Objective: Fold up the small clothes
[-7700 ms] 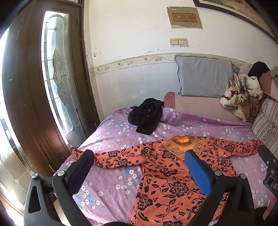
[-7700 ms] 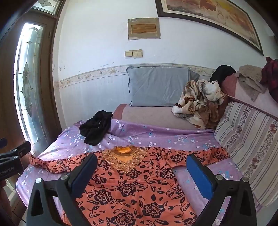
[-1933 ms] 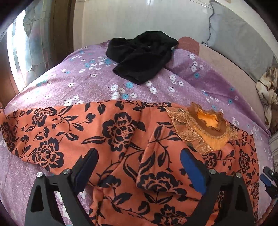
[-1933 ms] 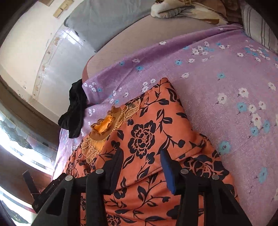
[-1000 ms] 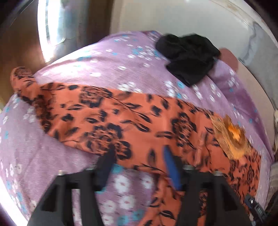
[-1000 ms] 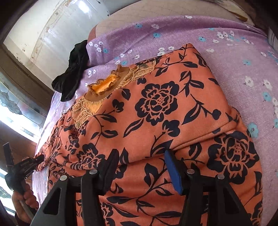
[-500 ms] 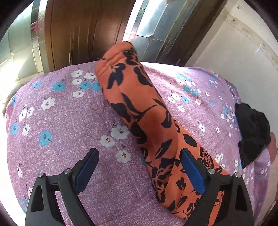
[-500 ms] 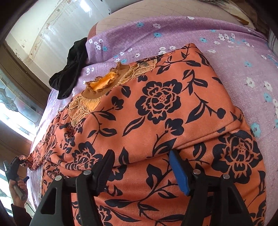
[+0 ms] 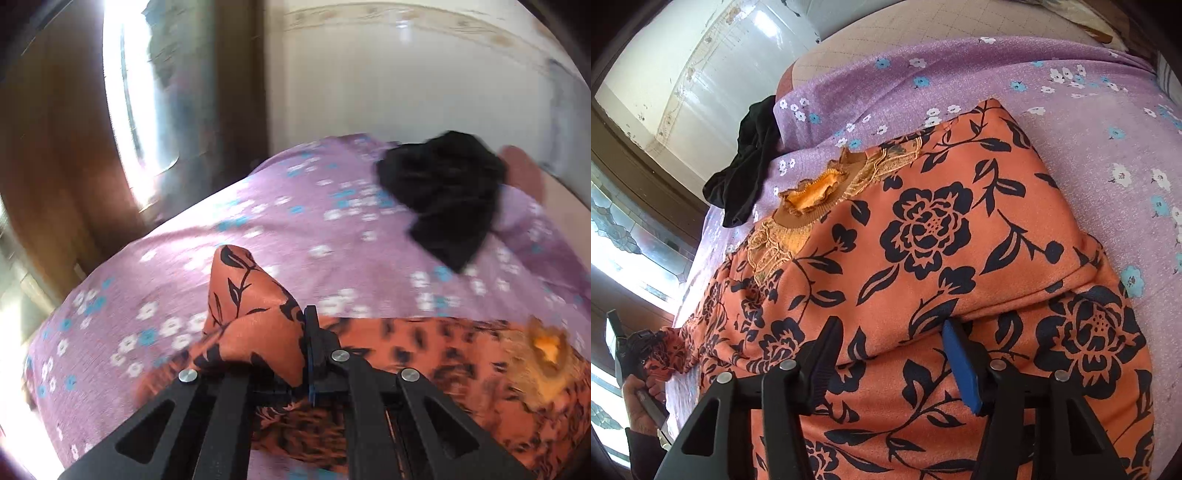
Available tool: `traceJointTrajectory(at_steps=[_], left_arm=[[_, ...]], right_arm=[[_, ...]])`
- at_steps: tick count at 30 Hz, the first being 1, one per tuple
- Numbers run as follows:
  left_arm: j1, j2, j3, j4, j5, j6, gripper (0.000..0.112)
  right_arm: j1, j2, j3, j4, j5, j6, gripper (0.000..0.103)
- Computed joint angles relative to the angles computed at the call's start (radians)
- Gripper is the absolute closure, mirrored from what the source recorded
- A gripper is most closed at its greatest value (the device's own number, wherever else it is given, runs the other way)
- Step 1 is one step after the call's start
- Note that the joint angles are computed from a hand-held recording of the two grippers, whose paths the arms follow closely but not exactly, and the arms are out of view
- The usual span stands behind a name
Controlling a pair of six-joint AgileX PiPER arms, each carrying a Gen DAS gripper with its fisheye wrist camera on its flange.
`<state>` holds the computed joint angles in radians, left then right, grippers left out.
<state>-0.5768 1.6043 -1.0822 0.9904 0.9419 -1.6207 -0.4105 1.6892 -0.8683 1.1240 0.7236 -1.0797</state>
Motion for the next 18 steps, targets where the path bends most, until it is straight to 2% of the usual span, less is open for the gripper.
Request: traceJointTrajectory(at_steps=[2, 5, 6, 7, 8, 11, 13, 14, 17, 18], left_arm=[[-0.174, 0.094, -0.149, 0.062, 0.022, 0.079, 0.107], [-0.359, 0.278, -0.384, 0.062, -0.064, 0.338, 0.097], [-0.412, 0.345, -0.459, 0.045, -0.054, 0.421, 0.064], [-0.451, 0.411, -0.526, 0.041, -0.024, 0.476, 0.026], [-0.484, 0.468, -0.581, 0.041, 0.020, 0.515, 0.016], [-0.507, 0.578, -0.692, 0.012, 0.158, 0.641, 0.014], [-0.468, 0.529, -0.621, 0.007, 0.148, 0.588, 0.014], [-0.435, 0.461, -0.545, -0.017, 0.107, 0.540, 0.014], [-0.285, 0.224, -0.296, -0.070, -0.129, 0.350, 0.014], [-0.243, 0.150, -0.212, -0.059, -0.186, 0.264, 0.014]], right_arm=[[-0.026, -0.011, -0.003, 0.017, 0.010, -0.007, 0.044], [-0.075, -0.029, -0.007, 0.044, 0.014, -0.013, 0.044], [-0.095, -0.027, -0.014, 0.049, 0.023, -0.009, 0.044], [-0.115, -0.025, -0.021, 0.053, 0.030, 0.000, 0.043], [-0.131, -0.026, -0.026, 0.055, 0.029, 0.001, 0.043], [-0.170, -0.029, -0.040, 0.056, 0.028, -0.005, 0.037], [-0.191, -0.028, -0.052, 0.051, 0.037, 0.006, 0.037], [-0.198, -0.024, -0.060, 0.050, 0.053, 0.011, 0.037], [-0.187, -0.031, -0.058, 0.050, 0.047, 0.004, 0.037], [-0.178, -0.033, -0.055, 0.047, 0.042, -0.004, 0.037]])
